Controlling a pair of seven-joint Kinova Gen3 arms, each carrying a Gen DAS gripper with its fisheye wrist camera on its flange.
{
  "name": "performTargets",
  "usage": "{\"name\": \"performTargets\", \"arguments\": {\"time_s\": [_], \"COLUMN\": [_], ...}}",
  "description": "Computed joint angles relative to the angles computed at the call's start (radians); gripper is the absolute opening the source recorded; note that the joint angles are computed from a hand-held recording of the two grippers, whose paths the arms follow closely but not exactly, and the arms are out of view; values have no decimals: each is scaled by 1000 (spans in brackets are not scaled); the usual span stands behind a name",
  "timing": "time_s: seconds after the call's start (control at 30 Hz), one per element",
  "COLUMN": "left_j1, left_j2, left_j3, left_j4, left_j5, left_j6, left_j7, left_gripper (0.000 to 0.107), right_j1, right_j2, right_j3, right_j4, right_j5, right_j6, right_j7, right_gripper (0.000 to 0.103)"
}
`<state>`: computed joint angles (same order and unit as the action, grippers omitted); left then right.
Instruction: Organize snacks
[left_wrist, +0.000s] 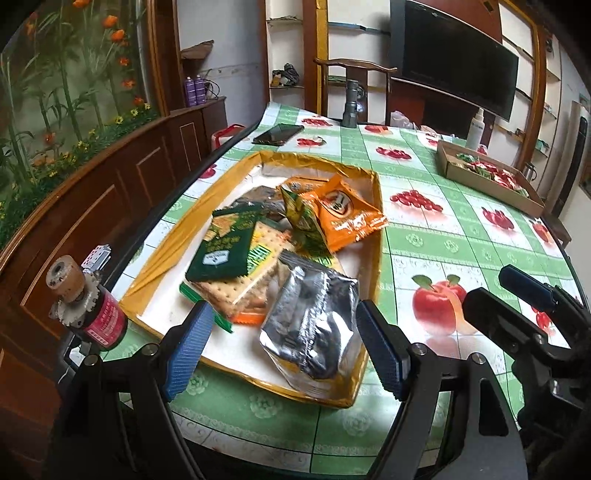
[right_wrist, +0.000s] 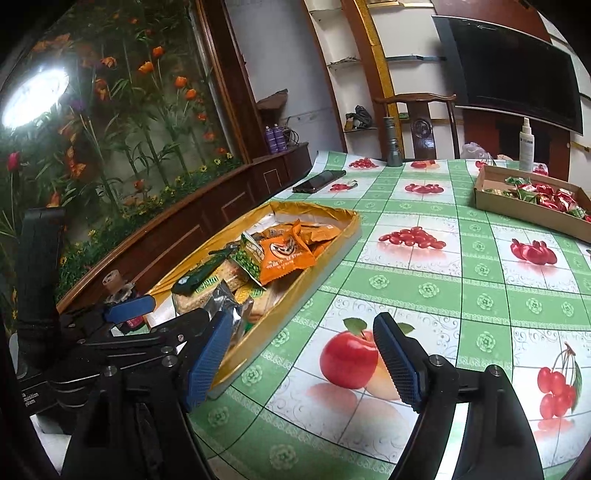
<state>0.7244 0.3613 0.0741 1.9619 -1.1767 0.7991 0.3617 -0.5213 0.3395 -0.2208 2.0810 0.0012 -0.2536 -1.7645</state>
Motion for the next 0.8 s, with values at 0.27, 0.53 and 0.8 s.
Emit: {"name": "performTargets", "arguments": {"time_s": [0.27,0.53,0.8], "left_j1": [-1,-9,-3], "left_j2": [-6,-16,-21], "left_j3": [2,4,9], "left_j4": [17,42,52], "left_j5": [-7,-13,-23], "left_j6": [-22,-45,-37], "left_j7": [10,31,48], "left_gripper": [80,80,80], "right_j1": [-18,-65,-69], "right_j2": [0,7,5], "right_j3": [16,48,46], "right_j4": [4,-14,-9], "right_j5": [-13,-53,-65], "right_j6": [7,37,32], "right_j7": [8,39,50], "right_gripper": [81,81,82]}}
